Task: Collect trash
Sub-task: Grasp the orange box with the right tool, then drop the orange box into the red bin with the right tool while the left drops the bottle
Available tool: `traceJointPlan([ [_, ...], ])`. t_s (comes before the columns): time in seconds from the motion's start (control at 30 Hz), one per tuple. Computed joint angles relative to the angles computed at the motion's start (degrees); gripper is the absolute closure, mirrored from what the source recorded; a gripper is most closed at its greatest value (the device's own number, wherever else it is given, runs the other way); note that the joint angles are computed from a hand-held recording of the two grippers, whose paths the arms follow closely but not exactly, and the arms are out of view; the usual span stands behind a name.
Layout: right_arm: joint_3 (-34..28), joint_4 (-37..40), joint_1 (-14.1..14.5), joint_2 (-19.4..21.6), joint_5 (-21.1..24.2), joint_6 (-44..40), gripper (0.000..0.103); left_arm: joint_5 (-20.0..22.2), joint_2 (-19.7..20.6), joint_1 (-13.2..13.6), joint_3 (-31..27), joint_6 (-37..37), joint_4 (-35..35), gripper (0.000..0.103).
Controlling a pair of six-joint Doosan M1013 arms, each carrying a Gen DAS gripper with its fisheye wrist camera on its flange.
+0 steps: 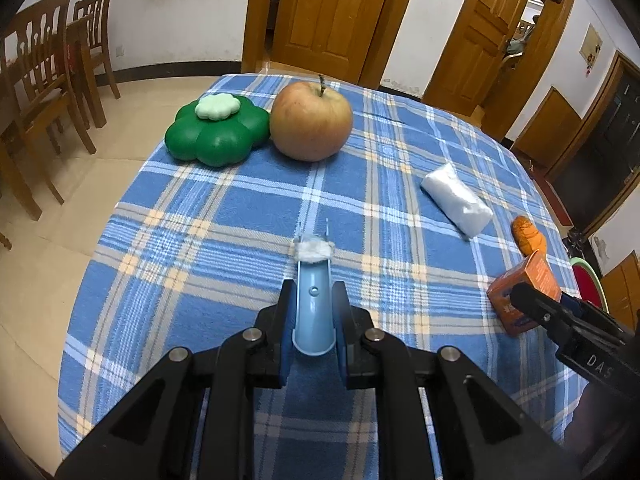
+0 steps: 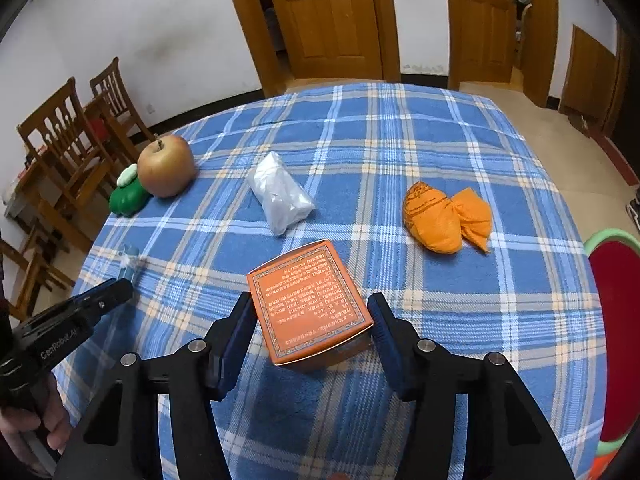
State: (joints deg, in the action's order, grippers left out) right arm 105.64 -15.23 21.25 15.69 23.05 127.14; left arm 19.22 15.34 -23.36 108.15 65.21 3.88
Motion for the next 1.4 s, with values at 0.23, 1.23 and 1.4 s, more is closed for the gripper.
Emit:
traceJointPlan([
  [0.23,2.4,-2.8,0.6,-2.2,-2.5,4.6,0.046,-0.9,-0.9,-1.2,0.5,5.4,-4.8,0.087],
  [1.23,16.4,-29.5,-4.6,-18.4,-1.7,43.9,0.046,0.5,-2.9,-11.7,-2.9,21.0,-13.3,0.087],
  [1.4,18.0,-30.2,-7.3,-19.7,-1.1,46.4,0.046,1.8,-1.2,-13.7,-5.1,24.6,-15.5,0.087],
])
